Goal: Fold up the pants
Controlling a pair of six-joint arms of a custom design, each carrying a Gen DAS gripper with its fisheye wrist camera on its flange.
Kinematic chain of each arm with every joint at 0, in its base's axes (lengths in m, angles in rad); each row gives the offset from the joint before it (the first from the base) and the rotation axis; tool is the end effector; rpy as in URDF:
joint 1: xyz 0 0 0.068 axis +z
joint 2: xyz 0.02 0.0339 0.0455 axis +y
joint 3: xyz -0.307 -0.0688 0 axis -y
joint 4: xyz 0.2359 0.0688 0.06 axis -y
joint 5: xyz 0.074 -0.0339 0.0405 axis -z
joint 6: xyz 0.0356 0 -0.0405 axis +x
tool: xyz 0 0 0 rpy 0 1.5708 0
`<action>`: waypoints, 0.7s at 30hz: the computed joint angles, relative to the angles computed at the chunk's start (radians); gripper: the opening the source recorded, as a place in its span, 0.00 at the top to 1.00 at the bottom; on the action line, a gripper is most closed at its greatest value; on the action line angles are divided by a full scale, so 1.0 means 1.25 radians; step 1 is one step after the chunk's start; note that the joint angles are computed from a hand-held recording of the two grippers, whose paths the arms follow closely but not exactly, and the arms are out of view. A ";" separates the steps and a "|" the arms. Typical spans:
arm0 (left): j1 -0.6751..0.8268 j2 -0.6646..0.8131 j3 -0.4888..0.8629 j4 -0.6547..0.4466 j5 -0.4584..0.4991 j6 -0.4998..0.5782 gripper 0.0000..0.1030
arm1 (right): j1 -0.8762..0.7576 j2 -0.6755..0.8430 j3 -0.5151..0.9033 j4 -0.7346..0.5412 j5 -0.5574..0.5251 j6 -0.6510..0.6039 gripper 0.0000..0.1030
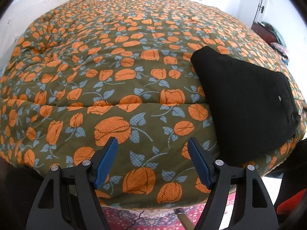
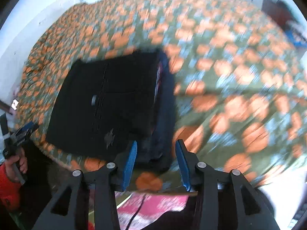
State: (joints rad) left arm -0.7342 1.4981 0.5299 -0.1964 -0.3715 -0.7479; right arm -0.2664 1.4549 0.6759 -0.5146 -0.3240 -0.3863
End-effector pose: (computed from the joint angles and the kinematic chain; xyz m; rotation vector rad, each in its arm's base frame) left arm 0.1743 -0.1399 0.1609 -0.1183 2.5955 -0.0010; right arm 0.2191 -0.0480 0.1918 -0.2283 2.7528 0.3040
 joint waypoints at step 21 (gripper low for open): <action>0.003 -0.008 -0.019 0.030 0.020 0.014 0.24 | 0.234 0.111 0.025 0.207 -0.003 0.158 0.52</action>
State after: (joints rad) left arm -0.7310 1.4879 0.5063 -0.1586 -0.3467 -0.7309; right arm 0.0261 1.5940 0.7076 -0.2563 -0.3273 -0.1891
